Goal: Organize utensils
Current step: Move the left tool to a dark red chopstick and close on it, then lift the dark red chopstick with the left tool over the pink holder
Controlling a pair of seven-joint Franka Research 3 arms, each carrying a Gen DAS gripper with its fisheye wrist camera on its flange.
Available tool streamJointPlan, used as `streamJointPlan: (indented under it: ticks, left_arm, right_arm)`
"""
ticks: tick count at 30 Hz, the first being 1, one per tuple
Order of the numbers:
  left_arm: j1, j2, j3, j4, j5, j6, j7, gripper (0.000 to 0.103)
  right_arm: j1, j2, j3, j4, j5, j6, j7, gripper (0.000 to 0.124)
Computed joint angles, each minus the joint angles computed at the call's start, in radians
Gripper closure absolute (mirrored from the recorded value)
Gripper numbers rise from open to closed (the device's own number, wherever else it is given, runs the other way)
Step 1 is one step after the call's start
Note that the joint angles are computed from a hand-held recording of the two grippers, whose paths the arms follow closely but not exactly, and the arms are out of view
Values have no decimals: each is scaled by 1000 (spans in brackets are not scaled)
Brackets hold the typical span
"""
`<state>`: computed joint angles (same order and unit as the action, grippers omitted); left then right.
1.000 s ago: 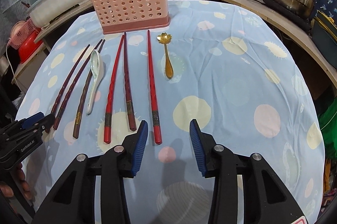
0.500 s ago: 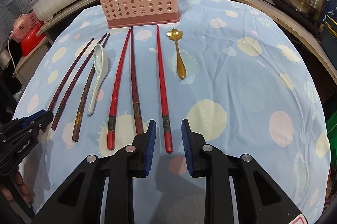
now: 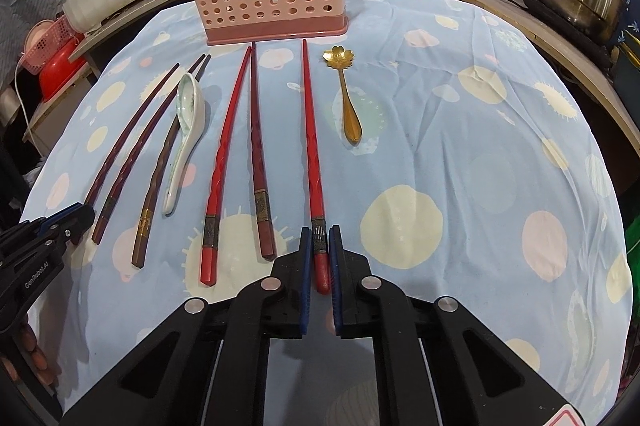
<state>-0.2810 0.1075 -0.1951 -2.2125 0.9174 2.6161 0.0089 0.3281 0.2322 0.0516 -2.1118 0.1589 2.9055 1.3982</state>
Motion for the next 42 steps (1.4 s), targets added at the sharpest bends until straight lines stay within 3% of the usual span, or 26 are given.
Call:
streamJointPlan:
  ticks: [10,22,33,42]
  left_arm:
    - [4,-15,-1,-20,-12,41,-10,96]
    - [16,-76,-17,-75,-60,99,4,96]
    - [29,-200,-63,-104,-60,50,-3,96]
    - [74,-278,-84,-50,-19,17,14,96]
  right_arm:
    - [-13,-27,18,-28,42,-6,-34,117]
    - [-42,-103,50,-79,183,-7,-144,117]
    - [-39,-204,51,-106,367,-8,-286,117]
    - [-25,-246,30,-30,504,-25,-392,117]
